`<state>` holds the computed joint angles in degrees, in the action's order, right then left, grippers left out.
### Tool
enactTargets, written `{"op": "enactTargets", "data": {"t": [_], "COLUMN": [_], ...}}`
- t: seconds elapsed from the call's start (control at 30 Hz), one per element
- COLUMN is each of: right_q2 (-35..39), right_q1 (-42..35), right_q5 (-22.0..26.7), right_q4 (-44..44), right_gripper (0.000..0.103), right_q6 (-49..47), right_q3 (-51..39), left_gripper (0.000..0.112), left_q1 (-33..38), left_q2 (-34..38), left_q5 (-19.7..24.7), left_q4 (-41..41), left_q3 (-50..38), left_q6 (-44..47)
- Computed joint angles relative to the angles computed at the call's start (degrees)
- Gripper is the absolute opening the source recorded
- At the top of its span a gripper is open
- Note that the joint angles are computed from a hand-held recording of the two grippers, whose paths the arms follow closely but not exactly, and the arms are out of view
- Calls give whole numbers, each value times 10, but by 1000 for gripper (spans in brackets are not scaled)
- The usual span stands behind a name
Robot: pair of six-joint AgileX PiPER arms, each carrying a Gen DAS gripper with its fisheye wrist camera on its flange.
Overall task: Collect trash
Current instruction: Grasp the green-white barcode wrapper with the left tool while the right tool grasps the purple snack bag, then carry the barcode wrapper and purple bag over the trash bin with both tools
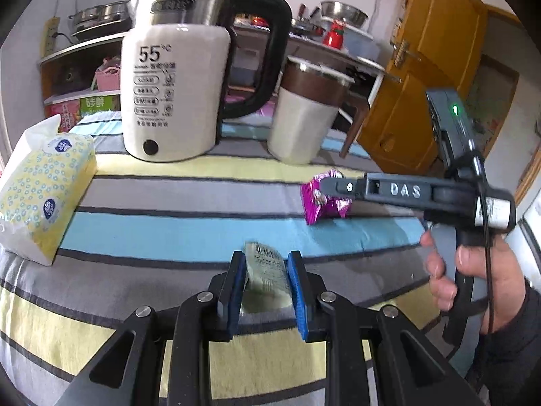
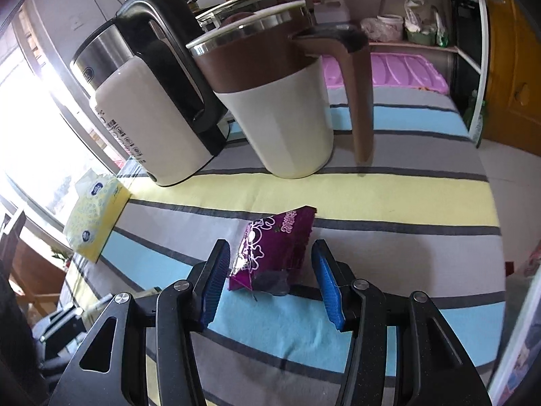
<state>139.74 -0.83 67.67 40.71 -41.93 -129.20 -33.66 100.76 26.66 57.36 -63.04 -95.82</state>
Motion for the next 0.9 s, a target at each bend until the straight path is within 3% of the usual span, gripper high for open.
{"op": "enactTargets", "data": {"t": [0.03,0.2,0.37,0.57,0.63,0.9], "right_q2": [-1,-21,-52,-93,-104,-158], "right_q1": [0,-5,-16,-33,-40,-87], "right_q5": [-2,-17,-30,-46,-46,-39], "right_q4": [-1,13,33,59,67,107], "right_gripper": [29,22,19,18,17,17], "right_q6": [-2,-25,-61,-112,-126,-178], "right_q3": [2,39,93,166,188,269], "left_gripper": [26,26,26,26,16,15], "left_q1": [2,14,7,-16,-18,-38], "left_q2": [3,33,42,44,41,21], "left_q5": [-4,11,29,56,52,33], "left_q4": [-13,-129,-148,-118,-111,-62], "left_q3": [-1,-33,-48,-48,-43,-20], "left_q6": [13,124,140,107,97,28]}}
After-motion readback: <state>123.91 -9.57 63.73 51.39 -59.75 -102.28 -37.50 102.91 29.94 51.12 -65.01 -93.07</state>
